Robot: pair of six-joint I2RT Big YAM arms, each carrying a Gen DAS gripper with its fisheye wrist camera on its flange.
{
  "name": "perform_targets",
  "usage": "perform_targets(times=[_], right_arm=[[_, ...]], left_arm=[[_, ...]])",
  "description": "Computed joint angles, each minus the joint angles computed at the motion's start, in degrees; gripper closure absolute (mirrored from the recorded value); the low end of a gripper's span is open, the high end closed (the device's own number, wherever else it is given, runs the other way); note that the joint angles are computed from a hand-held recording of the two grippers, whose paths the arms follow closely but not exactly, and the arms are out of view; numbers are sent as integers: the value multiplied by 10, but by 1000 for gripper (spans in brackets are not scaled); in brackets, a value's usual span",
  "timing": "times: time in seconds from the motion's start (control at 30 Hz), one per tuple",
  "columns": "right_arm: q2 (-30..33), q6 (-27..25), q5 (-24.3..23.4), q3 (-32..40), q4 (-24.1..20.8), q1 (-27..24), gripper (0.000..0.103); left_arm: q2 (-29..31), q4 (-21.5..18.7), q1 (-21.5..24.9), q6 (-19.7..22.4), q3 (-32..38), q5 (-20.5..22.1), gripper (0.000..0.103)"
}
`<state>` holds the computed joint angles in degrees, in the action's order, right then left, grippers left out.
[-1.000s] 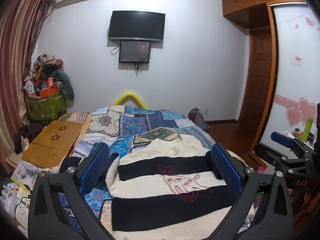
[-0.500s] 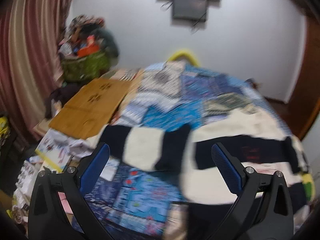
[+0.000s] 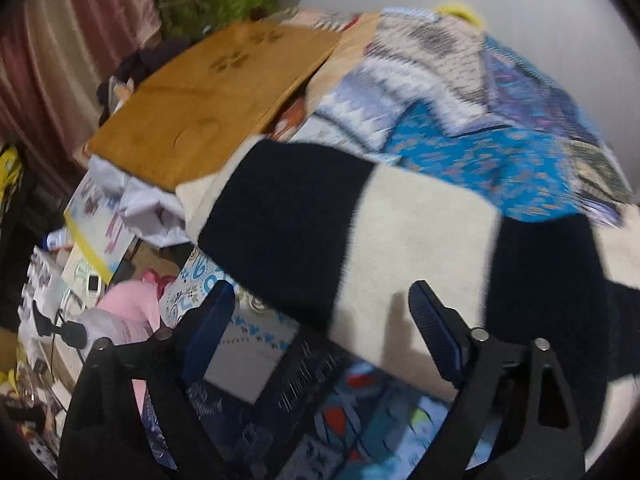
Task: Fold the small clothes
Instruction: 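Grasp the sweater sleeve with the left gripper while the right gripper grasps the other sleeve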
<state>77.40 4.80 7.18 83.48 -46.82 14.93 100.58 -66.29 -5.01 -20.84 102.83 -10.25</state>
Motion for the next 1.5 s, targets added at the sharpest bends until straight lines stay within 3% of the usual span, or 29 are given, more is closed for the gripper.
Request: perform_targets(times=[0.03, 0.13, 0.2, 0.23, 0.37, 0.5, 0.67, 0.8, 0.97, 1.13, 1.2, 1.3, 1.37, 1.43, 1.5], right_arm=[[4, 0, -4, 2, -1, -1, 6], [14, -3, -15, 8, -3, -5, 7], [22, -7, -19, 11, 1, -6, 7], [24, -8, -23, 12, 0, -7, 7], [35, -12, -36, 19, -3, -11, 7], [39, -12, -49, 23, -7, -10, 10], [39, -8, -57, 21, -8, -16, 11], [32, 2, -42, 13, -11, -35, 11], [14, -6, 10, -9, -12, -64, 10], [22, -20, 4, -18, -47, -96, 11], [30, -28, -8, -25, -56, -107, 20], [26, -21, -58, -37, -51, -127, 44], [21, -18, -71, -37, -50, -136, 77], [13, -19, -86, -38, -51, -147, 88], [2, -23, -89, -42, -50, -160, 91]], left_arm=[[7, -7, 2, -6, 5, 5, 27], [8, 13, 5, -27, -7, 4, 28], [8, 13, 2, -22, -7, -3, 34], [9, 7, 0, -15, -3, -6, 41], [27, -5, -9, 28, 26, 11, 90], [34, -20, -15, 41, 51, 21, 92], [10, -3, -31, 43, 70, 50, 93], [-8, 8, -66, 68, 101, 62, 93], [-10, 7, -114, 86, 150, 82, 93], [11, -7, -158, 89, 207, 106, 93], [19, -11, -172, 89, 222, 115, 93], [43, -27, -197, 95, 264, 121, 93], [62, -40, -213, 100, 293, 126, 93], [80, -50, -227, 103, 317, 133, 93], [99, -62, -243, 104, 341, 142, 93]])
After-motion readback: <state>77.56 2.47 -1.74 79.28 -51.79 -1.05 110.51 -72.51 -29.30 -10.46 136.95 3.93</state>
